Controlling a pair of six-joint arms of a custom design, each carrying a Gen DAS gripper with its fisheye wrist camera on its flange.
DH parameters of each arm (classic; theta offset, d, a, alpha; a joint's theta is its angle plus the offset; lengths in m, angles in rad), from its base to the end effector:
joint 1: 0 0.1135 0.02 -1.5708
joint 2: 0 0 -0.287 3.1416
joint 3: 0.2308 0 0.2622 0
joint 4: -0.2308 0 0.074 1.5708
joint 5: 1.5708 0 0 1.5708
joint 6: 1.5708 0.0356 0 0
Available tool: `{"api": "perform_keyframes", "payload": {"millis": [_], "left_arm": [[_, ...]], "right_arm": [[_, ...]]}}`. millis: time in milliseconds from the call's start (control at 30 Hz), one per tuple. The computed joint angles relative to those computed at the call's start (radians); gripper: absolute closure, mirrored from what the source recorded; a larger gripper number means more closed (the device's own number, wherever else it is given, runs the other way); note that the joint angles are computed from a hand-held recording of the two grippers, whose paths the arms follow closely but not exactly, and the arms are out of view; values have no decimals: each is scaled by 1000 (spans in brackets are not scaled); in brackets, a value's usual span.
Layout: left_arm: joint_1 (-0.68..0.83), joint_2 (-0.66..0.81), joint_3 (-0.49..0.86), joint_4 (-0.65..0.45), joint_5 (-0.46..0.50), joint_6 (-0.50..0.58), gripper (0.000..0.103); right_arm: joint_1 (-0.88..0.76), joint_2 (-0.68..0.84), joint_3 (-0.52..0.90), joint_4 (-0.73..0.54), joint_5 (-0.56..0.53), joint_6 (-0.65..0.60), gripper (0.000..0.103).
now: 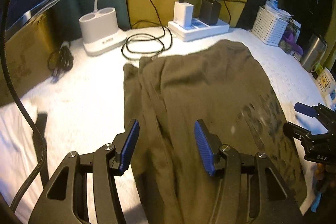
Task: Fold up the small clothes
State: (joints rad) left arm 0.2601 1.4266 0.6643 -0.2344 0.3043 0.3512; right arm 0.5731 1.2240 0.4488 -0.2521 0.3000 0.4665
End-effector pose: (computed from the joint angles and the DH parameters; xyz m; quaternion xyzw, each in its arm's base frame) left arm 0.2573 0.0574 0.1740 0.0860 0.9451 -0.0544 0.3106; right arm 0.1759 0.1010 0.1552 -0.0107 0.9533 0.0069 0.3019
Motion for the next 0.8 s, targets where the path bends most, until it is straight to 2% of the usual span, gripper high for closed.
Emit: {"api": "perform_keyframes", "payload": {"millis": [167,400,467,500,533,600,800], "left_arm": [[-29,128,101,19,-16,-22,49],[-60,211,161,42,2,-17,49],[-68,226,163,71,8,-3,58],[-74,242,173,73,2,3,75],[-78,262,189,66,-6,4,88],[-73,283,204,68,-3,10,96],[-56,258,180,100,-43,-19,98]], "right_arm": [[-97,62,31,56,-44,-90,25],[-184,160,84,122,-88,-177,25],[-196,183,98,136,-96,-191,25],[-202,196,106,143,-102,-198,25],[-207,207,113,149,-106,-204,25],[-213,232,129,161,-113,-214,25],[-231,286,159,189,-132,-224,25]]}}
